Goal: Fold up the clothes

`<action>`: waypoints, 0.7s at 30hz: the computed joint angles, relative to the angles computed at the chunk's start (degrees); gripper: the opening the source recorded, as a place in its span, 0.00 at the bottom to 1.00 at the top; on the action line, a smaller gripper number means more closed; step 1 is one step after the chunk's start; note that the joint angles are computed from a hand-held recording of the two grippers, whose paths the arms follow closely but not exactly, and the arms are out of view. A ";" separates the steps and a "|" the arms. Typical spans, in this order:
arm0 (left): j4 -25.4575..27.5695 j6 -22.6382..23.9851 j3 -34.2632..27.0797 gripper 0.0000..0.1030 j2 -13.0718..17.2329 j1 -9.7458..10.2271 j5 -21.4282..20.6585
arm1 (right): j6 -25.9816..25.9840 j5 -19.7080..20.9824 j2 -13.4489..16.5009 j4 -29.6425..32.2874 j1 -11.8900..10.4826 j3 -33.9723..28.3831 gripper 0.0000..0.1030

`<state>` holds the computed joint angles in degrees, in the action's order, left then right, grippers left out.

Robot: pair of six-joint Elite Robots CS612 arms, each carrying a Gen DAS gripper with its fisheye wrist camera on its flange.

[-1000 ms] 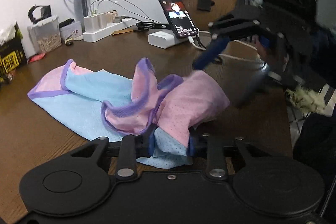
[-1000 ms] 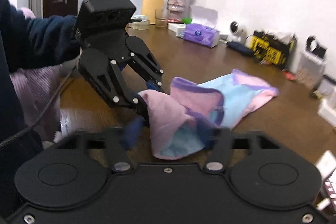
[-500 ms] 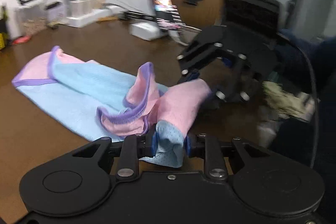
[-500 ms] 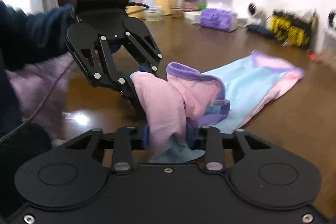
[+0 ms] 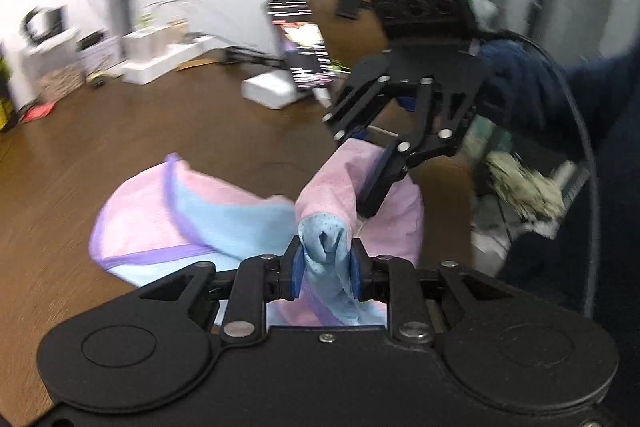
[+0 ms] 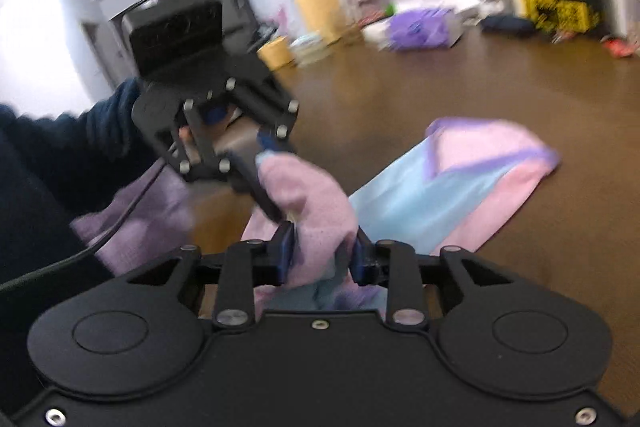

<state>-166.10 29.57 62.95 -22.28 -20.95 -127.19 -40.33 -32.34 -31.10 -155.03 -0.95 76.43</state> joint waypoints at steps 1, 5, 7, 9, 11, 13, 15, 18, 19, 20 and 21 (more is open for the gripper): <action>-0.35 -2.40 -1.12 0.23 0.95 0.12 1.04 | 3.52 -1.15 0.86 -4.49 0.19 -0.61 0.39; -2.63 -11.82 -2.63 0.61 2.74 -0.15 8.01 | 11.14 -11.97 3.20 -15.77 1.73 -2.27 0.48; -8.43 -18.23 -1.03 0.69 3.01 -0.61 13.55 | 11.95 -14.55 3.46 -19.80 2.04 -1.55 0.51; -10.90 -19.53 0.78 0.70 2.45 -0.86 14.86 | 13.41 -15.44 3.47 -24.79 2.08 -0.46 0.52; -12.63 -21.31 2.84 0.70 1.40 -1.47 18.17 | 14.74 -15.44 2.94 -29.21 1.94 1.15 0.53; -13.81 -22.45 4.13 0.70 0.66 -1.88 20.60 | 13.76 -13.05 2.14 -30.82 1.49 2.45 0.60; -15.79 -23.58 5.60 0.72 -0.11 -2.28 23.23 | 11.35 -9.96 1.39 -30.43 1.07 3.23 0.63; -18.67 -25.49 7.99 0.78 -1.29 -2.98 25.93 | 3.54 -7.65 0.26 -24.07 1.04 4.19 0.63; -19.16 -24.47 8.35 0.78 -1.52 -3.26 26.77 | 1.16 -7.38 0.04 -21.79 1.10 4.32 0.63; -19.05 -22.75 7.92 0.78 -1.29 -3.52 27.41 | -1.78 -7.90 -0.19 -19.23 1.29 4.42 0.63; -18.88 -21.00 7.42 0.78 -1.02 -3.77 28.03 | -5.08 -9.43 -0.16 -16.92 1.72 4.22 0.63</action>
